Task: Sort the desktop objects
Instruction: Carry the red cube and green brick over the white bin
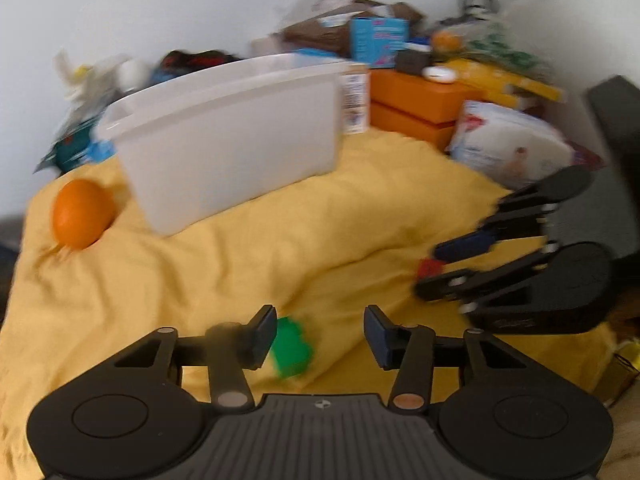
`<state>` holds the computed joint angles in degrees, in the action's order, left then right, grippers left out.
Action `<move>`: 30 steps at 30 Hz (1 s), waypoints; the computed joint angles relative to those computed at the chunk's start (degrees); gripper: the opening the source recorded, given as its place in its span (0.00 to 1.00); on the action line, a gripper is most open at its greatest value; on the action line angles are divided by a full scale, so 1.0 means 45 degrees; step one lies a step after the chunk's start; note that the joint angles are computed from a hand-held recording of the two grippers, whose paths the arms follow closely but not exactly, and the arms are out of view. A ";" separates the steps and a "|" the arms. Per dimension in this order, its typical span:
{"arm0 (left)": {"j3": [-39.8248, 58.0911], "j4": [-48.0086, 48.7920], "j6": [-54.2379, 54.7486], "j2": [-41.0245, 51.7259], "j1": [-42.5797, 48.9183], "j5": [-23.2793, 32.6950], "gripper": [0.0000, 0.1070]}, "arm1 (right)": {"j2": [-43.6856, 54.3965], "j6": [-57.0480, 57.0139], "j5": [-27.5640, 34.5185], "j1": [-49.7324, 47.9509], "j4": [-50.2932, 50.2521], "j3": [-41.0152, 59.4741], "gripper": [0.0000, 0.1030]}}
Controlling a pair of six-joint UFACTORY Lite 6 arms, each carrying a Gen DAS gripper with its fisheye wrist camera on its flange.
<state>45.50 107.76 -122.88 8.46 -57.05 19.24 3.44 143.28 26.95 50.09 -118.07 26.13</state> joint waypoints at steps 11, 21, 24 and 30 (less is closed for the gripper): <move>0.0337 -0.2186 0.1911 0.1423 0.0664 0.0451 0.48 | 0.0379 0.0422 -0.0059 -0.0123 -0.0373 0.0131 0.35; -0.0339 0.0005 -0.0664 0.0755 0.1147 -0.0309 0.33 | 0.0691 0.1365 -0.0239 -0.0322 -0.1338 0.0115 0.26; -0.0463 -0.0640 0.0103 -0.0149 0.1208 -0.0175 0.33 | 0.0219 0.0826 -0.0604 -0.0540 -0.1056 0.0119 0.23; 0.0664 -0.1848 0.2333 -0.1244 0.1888 -0.0160 0.34 | -0.0803 -0.1010 -0.0275 -0.0909 -0.0487 0.0560 0.22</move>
<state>48.49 99.44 -112.38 2.86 -48.56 18.52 -0.17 138.73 25.72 46.00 -120.26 28.65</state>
